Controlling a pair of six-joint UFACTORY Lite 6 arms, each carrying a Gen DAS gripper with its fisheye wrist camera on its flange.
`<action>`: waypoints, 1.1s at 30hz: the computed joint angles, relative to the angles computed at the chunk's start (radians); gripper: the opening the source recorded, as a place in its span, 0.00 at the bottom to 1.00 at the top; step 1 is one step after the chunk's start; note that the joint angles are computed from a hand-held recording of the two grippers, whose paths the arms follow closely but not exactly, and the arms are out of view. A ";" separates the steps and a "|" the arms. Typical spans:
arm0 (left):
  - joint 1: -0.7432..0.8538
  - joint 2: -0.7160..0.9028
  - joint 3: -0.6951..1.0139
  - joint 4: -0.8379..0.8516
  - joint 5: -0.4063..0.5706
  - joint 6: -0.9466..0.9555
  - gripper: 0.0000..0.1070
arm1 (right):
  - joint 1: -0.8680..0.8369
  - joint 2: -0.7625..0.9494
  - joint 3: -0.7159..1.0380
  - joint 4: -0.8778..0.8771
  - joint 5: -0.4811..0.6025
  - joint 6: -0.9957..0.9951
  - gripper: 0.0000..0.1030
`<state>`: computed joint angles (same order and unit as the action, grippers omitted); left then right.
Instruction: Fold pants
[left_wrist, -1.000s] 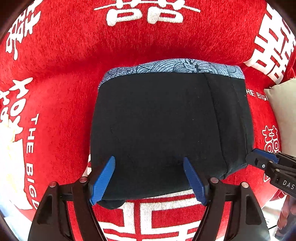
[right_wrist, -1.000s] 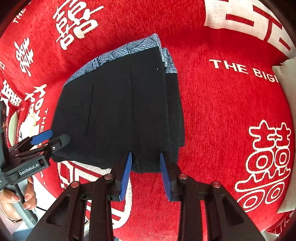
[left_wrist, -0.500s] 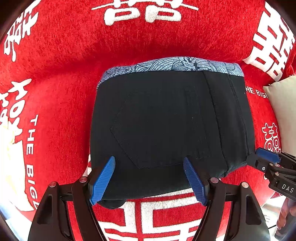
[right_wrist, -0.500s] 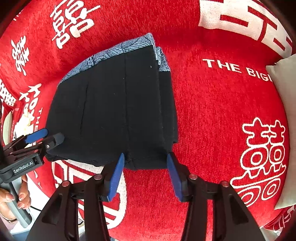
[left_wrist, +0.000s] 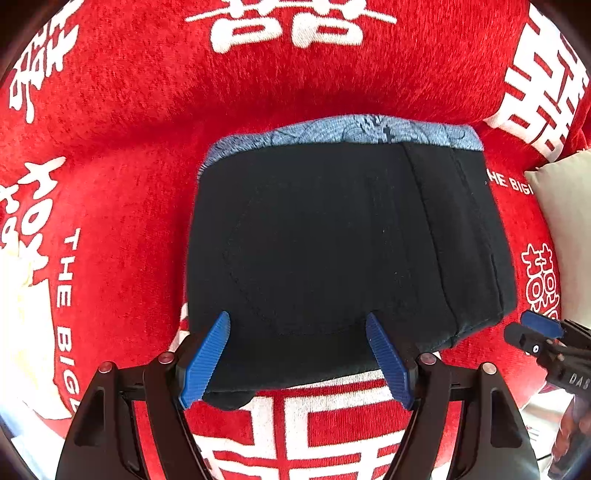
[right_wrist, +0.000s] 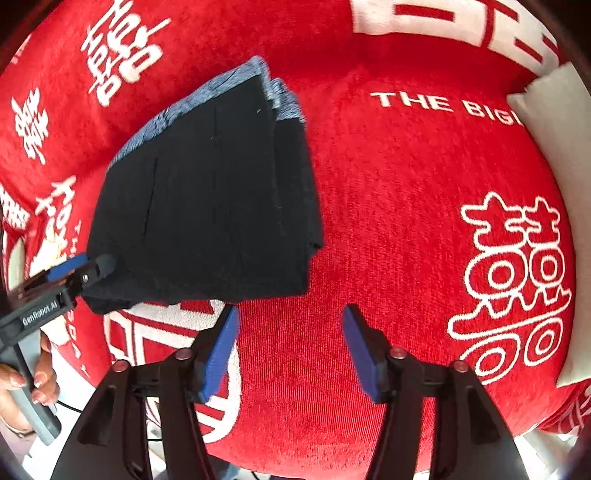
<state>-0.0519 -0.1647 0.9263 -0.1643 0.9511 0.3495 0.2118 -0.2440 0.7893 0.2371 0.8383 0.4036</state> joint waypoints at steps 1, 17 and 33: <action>0.022 0.004 0.017 -0.015 0.011 0.020 0.72 | -0.022 -0.004 0.000 0.019 0.002 -0.025 0.66; 0.340 0.677 0.564 -0.318 0.269 0.426 0.72 | -0.469 0.494 0.202 0.735 0.078 -0.986 0.76; 0.293 0.739 0.488 -0.396 0.227 0.462 0.77 | -0.458 0.735 0.314 0.905 0.141 -1.121 0.74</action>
